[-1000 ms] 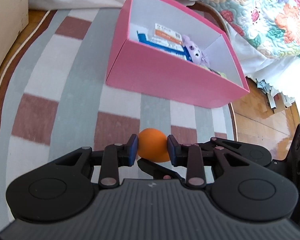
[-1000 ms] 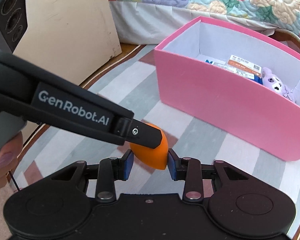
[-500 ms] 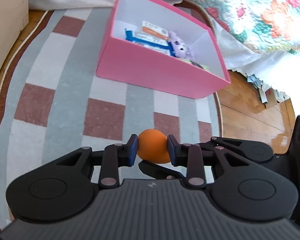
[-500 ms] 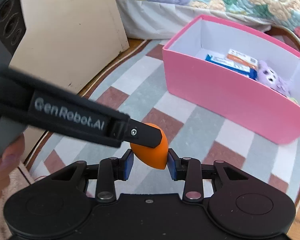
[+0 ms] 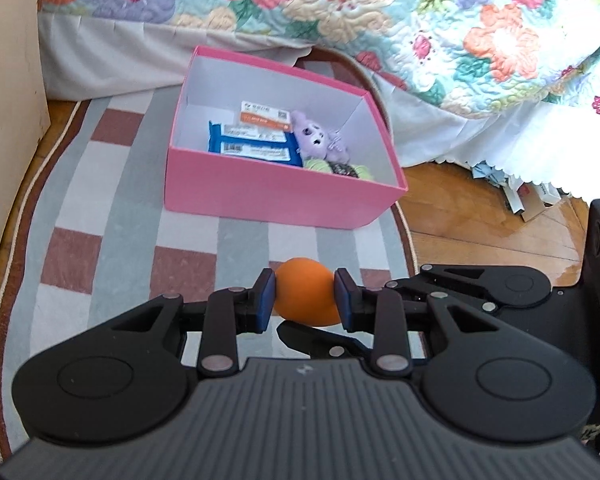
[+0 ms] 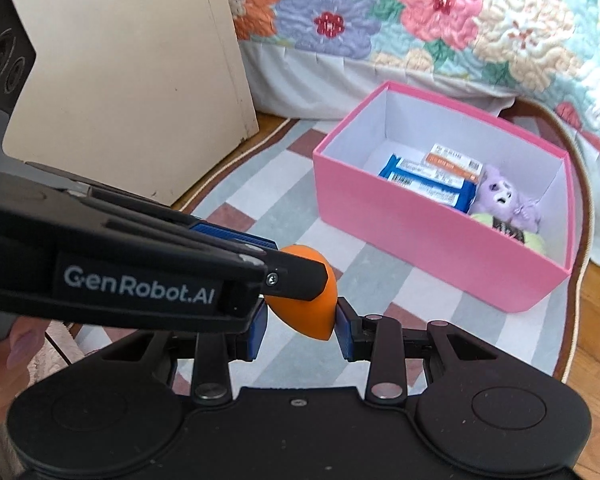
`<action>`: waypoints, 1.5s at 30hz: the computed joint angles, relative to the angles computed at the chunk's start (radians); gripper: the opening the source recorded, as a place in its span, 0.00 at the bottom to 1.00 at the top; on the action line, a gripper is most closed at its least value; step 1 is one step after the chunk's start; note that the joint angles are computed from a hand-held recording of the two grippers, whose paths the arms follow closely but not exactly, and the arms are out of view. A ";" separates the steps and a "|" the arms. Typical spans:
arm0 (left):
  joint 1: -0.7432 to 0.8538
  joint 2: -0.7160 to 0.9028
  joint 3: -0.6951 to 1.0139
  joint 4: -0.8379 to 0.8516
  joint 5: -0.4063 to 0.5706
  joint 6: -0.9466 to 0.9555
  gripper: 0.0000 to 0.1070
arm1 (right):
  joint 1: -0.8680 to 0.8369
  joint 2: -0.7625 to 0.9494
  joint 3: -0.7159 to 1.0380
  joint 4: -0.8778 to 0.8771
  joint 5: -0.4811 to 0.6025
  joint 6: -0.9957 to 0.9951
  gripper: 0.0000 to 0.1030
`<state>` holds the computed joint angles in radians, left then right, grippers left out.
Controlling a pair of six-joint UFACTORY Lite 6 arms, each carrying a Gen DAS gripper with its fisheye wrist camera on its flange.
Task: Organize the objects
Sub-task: 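Lift the orange sponge with the left gripper and carry it over the pink box, then lower the sponge into the pink box and open the left gripper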
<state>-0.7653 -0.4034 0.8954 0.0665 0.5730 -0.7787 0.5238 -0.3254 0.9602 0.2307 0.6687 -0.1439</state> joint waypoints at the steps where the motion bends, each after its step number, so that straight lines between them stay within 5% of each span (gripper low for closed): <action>1: -0.002 -0.003 0.005 0.002 0.003 -0.006 0.28 | -0.006 -0.007 0.002 0.004 0.003 -0.007 0.40; 20: -0.007 0.097 0.293 0.008 0.096 0.056 0.31 | -0.082 -0.007 0.221 -0.055 0.092 -0.101 0.40; 26: 0.047 0.292 0.464 -0.032 0.076 0.131 0.31 | -0.212 0.094 0.271 0.075 0.043 -0.259 0.40; 34: 0.182 0.638 0.712 -0.346 0.049 0.464 0.32 | -0.331 0.272 0.322 0.178 -0.030 -0.347 0.40; 38: 0.188 0.776 0.809 -0.351 0.023 0.471 0.31 | -0.348 0.349 0.324 0.194 -0.103 -0.385 0.40; 45: 0.191 0.960 0.941 -0.275 -0.020 0.413 0.33 | -0.440 0.520 0.390 0.472 -0.113 -0.614 0.40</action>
<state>-0.5740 0.5567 1.8368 -0.2087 0.5527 -0.3656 0.0836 0.1951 1.3505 0.7022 0.5560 -0.7574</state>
